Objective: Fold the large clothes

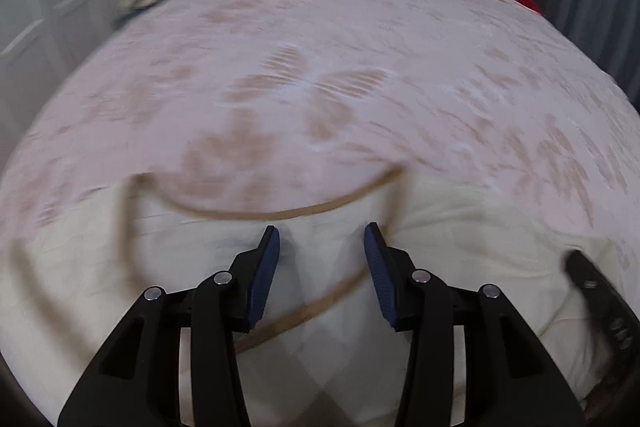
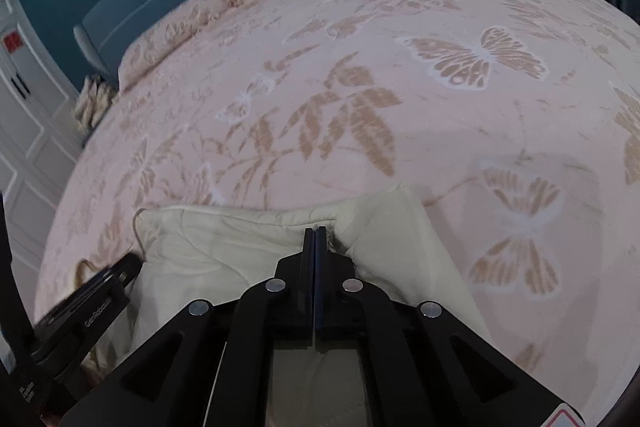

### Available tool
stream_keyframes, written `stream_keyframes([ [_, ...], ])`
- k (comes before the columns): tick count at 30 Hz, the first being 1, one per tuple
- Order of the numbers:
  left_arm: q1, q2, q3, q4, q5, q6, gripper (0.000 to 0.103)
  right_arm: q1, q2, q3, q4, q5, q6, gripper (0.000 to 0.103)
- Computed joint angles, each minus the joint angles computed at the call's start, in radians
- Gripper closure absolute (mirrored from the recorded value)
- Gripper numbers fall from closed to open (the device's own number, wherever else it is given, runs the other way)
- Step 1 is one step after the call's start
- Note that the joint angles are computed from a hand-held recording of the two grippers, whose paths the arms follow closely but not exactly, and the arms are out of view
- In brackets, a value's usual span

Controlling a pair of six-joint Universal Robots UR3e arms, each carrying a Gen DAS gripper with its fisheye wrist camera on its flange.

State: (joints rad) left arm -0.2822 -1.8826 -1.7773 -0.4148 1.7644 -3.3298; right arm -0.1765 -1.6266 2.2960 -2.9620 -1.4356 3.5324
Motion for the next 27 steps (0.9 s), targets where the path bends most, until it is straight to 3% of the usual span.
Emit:
stream_keyframes([
  [2,0.104,0.164,-0.129,0.018,-0.112,0.036,0.058,0.007,-0.11,0.002,0.071,-0.057,0.041,0.102],
  [5,0.248,0.313,-0.196,-0.05,-0.177,0.175,0.057,0.087,-0.175,-0.107,0.191,-0.081,-0.016,0.099],
  [7,0.313,0.311,-0.161,-0.14,-0.199,0.255,0.057,0.198,-0.063,-0.28,0.295,-0.03,-0.074,0.099],
  [10,0.34,0.222,-0.097,-0.205,-0.149,0.31,0.057,0.321,0.157,-0.483,0.353,0.056,-0.058,0.098],
  [13,0.362,0.183,-0.104,-0.193,-0.165,0.313,0.056,0.462,0.396,-0.716,0.413,-0.059,-0.08,0.094],
  [15,0.335,0.158,-0.148,-0.096,-0.12,0.324,0.056,0.487,0.498,-0.808,0.458,-0.072,-0.087,0.094],
  [18,0.292,0.123,-0.206,0.045,-0.049,0.328,0.056,0.506,0.542,-0.791,0.394,-0.107,-0.092,0.1],
  [23,0.33,0.124,-0.262,0.14,-0.092,0.301,0.055,0.454,0.508,-0.637,0.218,-0.052,-0.06,0.103],
  [27,0.314,0.101,-0.285,0.213,-0.065,0.291,0.055,0.488,0.539,-0.659,0.2,-0.111,-0.051,0.103],
])
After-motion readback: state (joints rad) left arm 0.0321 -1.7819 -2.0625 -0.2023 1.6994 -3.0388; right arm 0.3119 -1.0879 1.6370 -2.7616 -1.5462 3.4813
